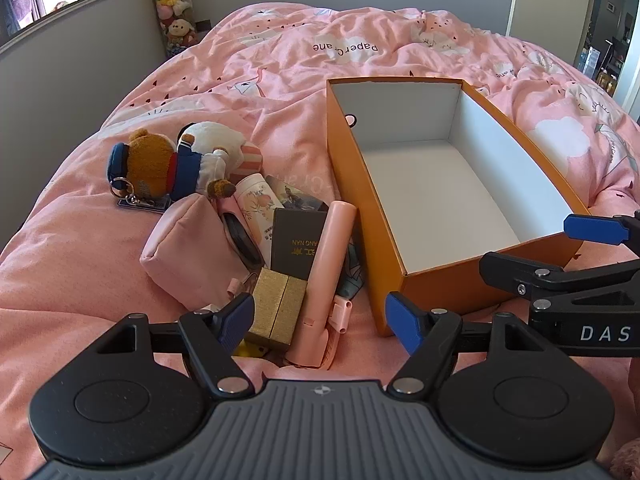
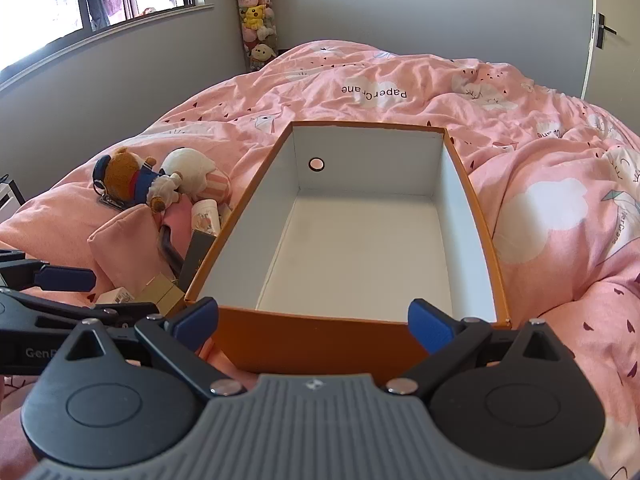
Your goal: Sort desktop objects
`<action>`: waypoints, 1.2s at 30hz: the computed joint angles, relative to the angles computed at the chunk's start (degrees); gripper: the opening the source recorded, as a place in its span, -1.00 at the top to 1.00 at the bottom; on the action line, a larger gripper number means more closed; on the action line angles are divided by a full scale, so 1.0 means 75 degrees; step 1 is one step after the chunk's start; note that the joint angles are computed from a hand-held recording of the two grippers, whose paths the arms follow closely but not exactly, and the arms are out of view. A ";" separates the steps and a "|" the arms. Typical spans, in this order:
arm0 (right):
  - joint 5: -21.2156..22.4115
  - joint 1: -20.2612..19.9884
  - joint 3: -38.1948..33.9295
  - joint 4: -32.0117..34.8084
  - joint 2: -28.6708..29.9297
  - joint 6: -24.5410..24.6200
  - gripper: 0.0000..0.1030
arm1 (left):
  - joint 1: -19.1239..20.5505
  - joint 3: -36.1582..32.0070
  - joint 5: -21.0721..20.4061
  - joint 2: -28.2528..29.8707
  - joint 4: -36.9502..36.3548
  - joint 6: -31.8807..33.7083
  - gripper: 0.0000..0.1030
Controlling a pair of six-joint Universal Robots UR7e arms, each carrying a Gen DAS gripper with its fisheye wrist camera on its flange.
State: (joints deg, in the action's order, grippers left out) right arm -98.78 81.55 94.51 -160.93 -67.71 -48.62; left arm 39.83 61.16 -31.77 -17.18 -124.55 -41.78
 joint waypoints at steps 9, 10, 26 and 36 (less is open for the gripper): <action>-0.0143 0.0024 0.0010 0.0001 0.0017 -0.0048 -0.95 | 0.0019 0.0026 -0.0060 -0.0020 0.0007 -0.0038 -0.66; -0.0152 0.0022 0.0008 0.0011 0.0018 -0.0044 -0.95 | 0.0017 0.0025 -0.0064 -0.0024 0.0020 -0.0051 -0.65; -0.0270 0.0043 -0.0018 0.0095 0.0044 -0.0054 -0.95 | 0.0022 0.0024 -0.0101 -0.0021 0.0082 -0.0097 -0.64; -0.0313 0.0040 -0.0039 0.0170 0.0054 -0.0072 -0.94 | 0.0031 0.0018 -0.0122 -0.0030 0.0132 -0.0161 -0.64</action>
